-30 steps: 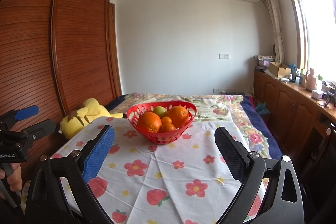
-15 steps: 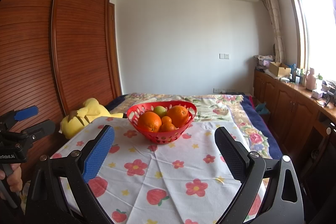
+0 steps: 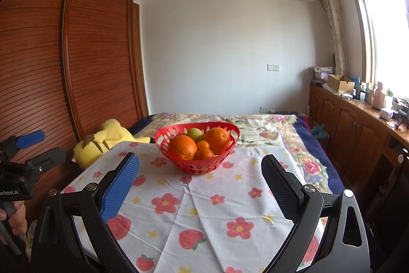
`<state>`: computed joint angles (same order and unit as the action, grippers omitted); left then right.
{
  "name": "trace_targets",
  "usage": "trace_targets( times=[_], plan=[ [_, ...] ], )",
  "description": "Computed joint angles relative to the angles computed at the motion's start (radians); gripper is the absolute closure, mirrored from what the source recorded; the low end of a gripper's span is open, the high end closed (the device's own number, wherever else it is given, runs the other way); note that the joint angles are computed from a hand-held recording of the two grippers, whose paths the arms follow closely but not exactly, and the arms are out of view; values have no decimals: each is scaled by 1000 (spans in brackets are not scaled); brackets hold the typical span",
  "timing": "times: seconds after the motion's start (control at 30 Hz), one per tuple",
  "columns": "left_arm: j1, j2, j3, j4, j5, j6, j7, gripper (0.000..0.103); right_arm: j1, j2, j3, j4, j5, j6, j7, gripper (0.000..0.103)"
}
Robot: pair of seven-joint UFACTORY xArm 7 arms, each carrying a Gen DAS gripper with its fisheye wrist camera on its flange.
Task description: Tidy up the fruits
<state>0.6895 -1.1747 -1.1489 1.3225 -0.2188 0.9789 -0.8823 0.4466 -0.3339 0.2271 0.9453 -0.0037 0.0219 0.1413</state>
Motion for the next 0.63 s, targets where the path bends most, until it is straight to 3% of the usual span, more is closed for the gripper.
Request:
trace_targets(
  times=[0.63],
  plan=[
    [6,-9,1,12,-9,5,11,1,6,-3,-6,-5,2,0,-2,5]
  ],
)
